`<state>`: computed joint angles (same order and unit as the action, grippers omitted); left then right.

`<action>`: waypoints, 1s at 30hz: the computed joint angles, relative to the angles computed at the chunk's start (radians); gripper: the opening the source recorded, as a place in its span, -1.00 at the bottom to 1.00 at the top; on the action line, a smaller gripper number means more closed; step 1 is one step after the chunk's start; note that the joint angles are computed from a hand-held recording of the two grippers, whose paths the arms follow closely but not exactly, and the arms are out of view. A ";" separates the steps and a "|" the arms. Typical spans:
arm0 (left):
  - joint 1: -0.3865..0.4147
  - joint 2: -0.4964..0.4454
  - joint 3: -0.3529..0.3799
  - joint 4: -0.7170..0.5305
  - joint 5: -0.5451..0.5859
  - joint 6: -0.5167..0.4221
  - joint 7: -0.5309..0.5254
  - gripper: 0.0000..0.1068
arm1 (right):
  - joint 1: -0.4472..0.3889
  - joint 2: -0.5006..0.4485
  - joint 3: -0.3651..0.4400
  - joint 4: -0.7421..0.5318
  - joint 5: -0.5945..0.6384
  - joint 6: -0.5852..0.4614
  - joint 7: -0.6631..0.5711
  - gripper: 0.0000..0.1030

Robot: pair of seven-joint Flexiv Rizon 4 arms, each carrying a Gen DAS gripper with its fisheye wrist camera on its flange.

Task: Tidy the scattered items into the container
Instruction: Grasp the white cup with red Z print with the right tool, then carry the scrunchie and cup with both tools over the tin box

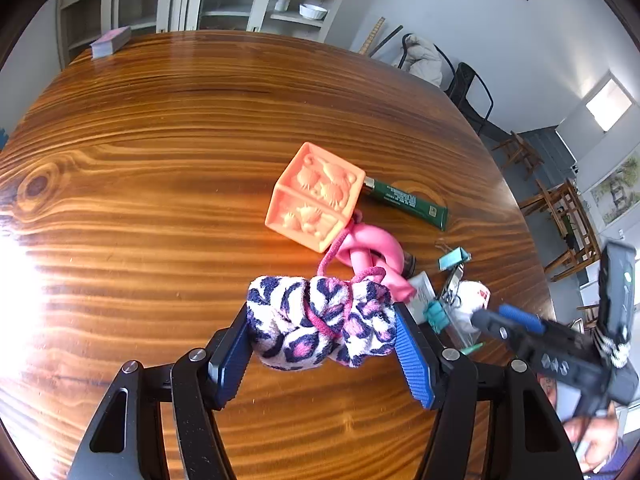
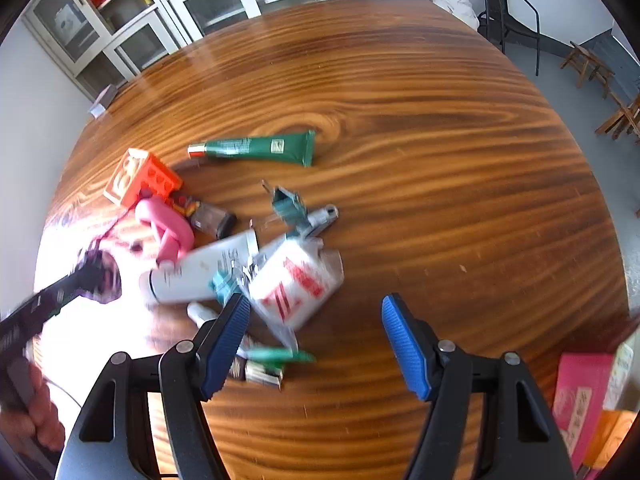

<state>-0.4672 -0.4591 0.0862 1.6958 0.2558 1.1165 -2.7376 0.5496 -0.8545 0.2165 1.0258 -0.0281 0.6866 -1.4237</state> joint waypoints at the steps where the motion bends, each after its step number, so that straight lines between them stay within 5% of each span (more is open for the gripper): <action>1: -0.004 0.004 0.001 0.001 0.001 -0.006 -0.005 0.26 | 0.002 -0.011 0.000 -0.015 -0.001 -0.003 -0.001 0.42; 8: -0.019 0.011 -0.005 -0.015 0.016 -0.040 -0.038 0.26 | 0.001 -0.057 0.015 -0.073 0.024 -0.037 -0.025 0.39; 10: -0.020 0.016 -0.012 -0.016 0.016 -0.050 -0.037 0.26 | -0.001 -0.056 0.017 -0.065 0.034 -0.018 -0.041 0.04; 13: -0.032 0.016 -0.018 -0.032 0.025 -0.077 -0.047 0.26 | -0.010 -0.051 0.028 -0.063 0.052 -0.016 -0.068 0.02; 30: -0.117 -0.031 -0.053 -0.235 0.106 -0.254 -0.101 0.26 | -0.149 0.219 0.066 0.292 0.149 0.167 -0.142 0.02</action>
